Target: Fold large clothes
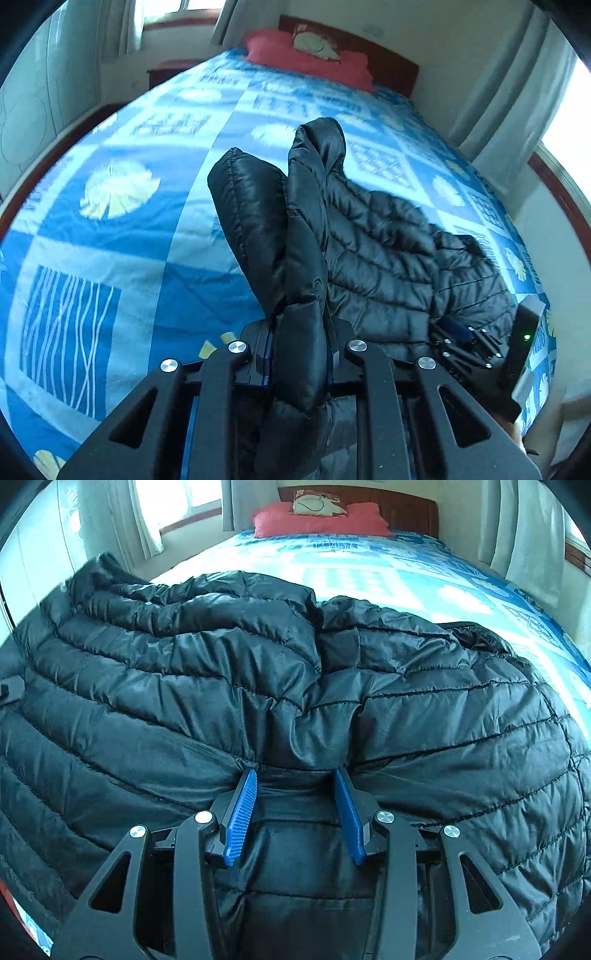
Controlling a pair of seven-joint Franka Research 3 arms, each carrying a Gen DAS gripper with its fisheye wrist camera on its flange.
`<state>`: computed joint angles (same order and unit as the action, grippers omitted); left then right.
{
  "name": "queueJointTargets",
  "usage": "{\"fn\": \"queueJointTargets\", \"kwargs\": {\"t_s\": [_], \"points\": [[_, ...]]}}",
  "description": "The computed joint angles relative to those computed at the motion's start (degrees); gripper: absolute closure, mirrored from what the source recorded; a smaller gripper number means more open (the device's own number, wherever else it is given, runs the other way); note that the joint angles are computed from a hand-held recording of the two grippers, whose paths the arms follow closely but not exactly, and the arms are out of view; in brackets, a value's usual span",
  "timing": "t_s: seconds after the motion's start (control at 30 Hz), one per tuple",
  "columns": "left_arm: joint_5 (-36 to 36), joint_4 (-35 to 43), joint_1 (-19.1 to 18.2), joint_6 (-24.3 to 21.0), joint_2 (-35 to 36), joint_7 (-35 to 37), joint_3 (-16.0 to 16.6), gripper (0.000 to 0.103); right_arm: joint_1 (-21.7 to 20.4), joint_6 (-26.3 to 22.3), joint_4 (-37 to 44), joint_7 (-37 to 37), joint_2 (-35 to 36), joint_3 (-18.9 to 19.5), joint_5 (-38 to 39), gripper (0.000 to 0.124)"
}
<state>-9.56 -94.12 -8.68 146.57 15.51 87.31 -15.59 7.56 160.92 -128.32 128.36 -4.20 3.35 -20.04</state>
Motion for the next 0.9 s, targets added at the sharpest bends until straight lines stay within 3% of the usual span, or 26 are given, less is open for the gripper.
{"fn": "queueJointTargets", "kwargs": {"t_s": [0.1,0.2,0.37,0.5,0.67,0.9], "points": [[2.4,-0.2,-1.3,0.5,-1.2,-1.4,0.3,0.084,-0.8,-0.5,-2.2,0.1,-3.4,0.1,0.5,0.08],[7.8,1.9,-3.9,0.1,-0.8,-5.4,1.0,0.084,-4.3,-1.8,-5.0,4.8,-8.1,2.1,-5.8,0.067],[14.7,6.6,-8.0,-1.4,0.8,-9.6,0.8,0.084,-9.6,-2.1,-11.6,5.0,-16.8,3.1,-6.2,0.065],[23.6,11.9,-13.3,-3.2,4.0,-14.3,1.7,0.084,-15.2,-2.9,-16.9,5.4,-23.6,4.9,-5.7,0.065],[34.0,20.7,-20.8,-7.3,10.5,-18.4,3.0,0.083,-19.9,-3.1,-22.6,3.6,-29.5,4.8,-2.6,0.065],[38.7,35.3,-29.0,-15.3,21.3,-17.2,4.8,0.083,-24.6,-3.0,-28.1,-0.1,-35.5,3.7,3.2,0.064]]}}
